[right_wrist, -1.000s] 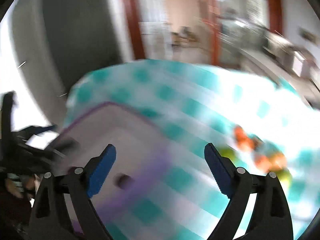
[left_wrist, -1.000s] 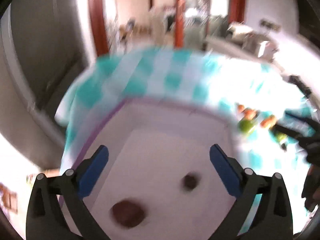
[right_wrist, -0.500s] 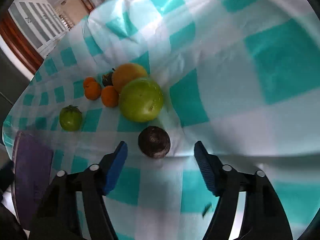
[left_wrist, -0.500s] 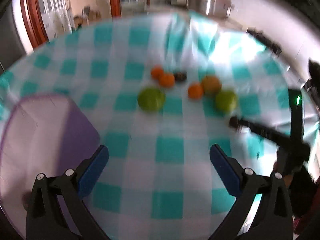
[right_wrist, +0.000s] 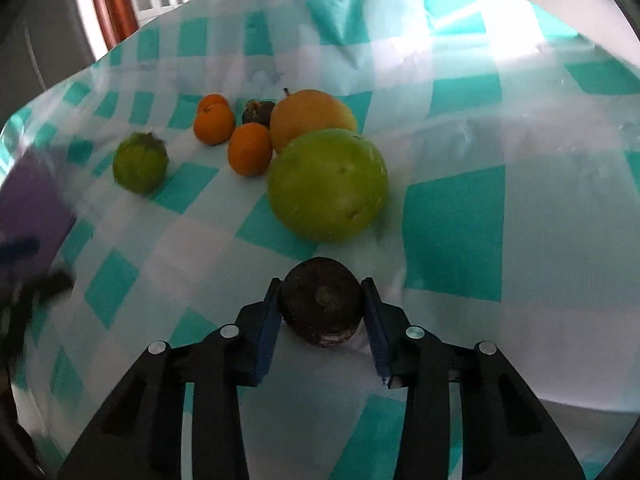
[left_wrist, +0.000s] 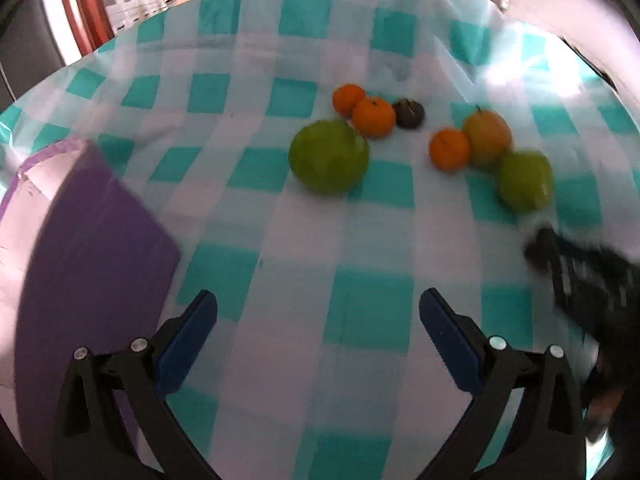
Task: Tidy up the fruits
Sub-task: 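Grasp the green citrus with the left tool while the right tool grasps another small dark fruit, then carry both fruits over the box and open both tools to release them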
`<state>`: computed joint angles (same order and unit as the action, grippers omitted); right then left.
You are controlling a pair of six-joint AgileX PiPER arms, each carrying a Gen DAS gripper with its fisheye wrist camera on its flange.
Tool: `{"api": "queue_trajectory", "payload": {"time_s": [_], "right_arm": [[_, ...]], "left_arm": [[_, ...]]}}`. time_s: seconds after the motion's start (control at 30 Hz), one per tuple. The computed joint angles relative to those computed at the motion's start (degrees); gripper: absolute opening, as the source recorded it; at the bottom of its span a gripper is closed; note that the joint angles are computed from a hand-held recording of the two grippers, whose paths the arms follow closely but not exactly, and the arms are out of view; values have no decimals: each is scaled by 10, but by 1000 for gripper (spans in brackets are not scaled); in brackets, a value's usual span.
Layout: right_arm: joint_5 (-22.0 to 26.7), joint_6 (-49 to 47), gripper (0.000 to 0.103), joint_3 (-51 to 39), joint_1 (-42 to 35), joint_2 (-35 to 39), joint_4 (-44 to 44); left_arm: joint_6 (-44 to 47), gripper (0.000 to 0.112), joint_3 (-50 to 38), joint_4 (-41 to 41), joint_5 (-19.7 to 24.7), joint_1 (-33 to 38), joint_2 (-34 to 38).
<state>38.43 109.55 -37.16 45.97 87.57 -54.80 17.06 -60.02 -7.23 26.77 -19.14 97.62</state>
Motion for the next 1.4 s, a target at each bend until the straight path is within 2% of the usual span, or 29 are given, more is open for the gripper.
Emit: {"api": "queue_trajectory", "payload": {"time_s": [0.17,0.23,0.33,0.43,0.47,0.5,0.57,0.6,0.77,0.83,1.03,1.13,1.2,1.27,1.4], "right_arm": [[10,20,39,-1,8,6,-9],[1,25,39,1,0,6,-17],[3,31,39,3,3,5,-21],[7,33,39,1,5,8,-23],[7,34,39,0,5,9,-24],[13,39,39,-2,11,12,-20],[12,39,39,-2,10,12,-20],[12,38,39,-3,10,12,-20],[12,35,39,-3,8,12,-19],[14,29,39,-6,8,15,-15],[22,11,39,-12,8,18,-7],[29,-2,39,-18,9,19,6],[55,-31,39,-39,15,24,54],[77,-59,39,-67,22,23,123],[132,2,39,-112,92,18,176]], "left_arm": [[-56,101,-109,23,-4,-25,88],[-68,101,-169,28,14,-32,132],[-128,101,-250,85,36,-47,195],[-138,101,-316,90,66,-50,245],[-133,99,-331,85,74,-50,256],[-120,83,-343,71,81,-49,266],[-109,67,-357,57,94,-46,278],[-112,64,-343,59,76,-45,272],[-62,63,-294,42,39,-41,248],[-32,63,-247,18,18,-35,220],[79,63,-97,-79,-7,-15,110],[173,63,-23,-144,18,7,42],[227,63,22,-175,50,26,-4],[304,63,74,-210,91,61,-58],[445,63,103,-231,194,133,-126]]}}
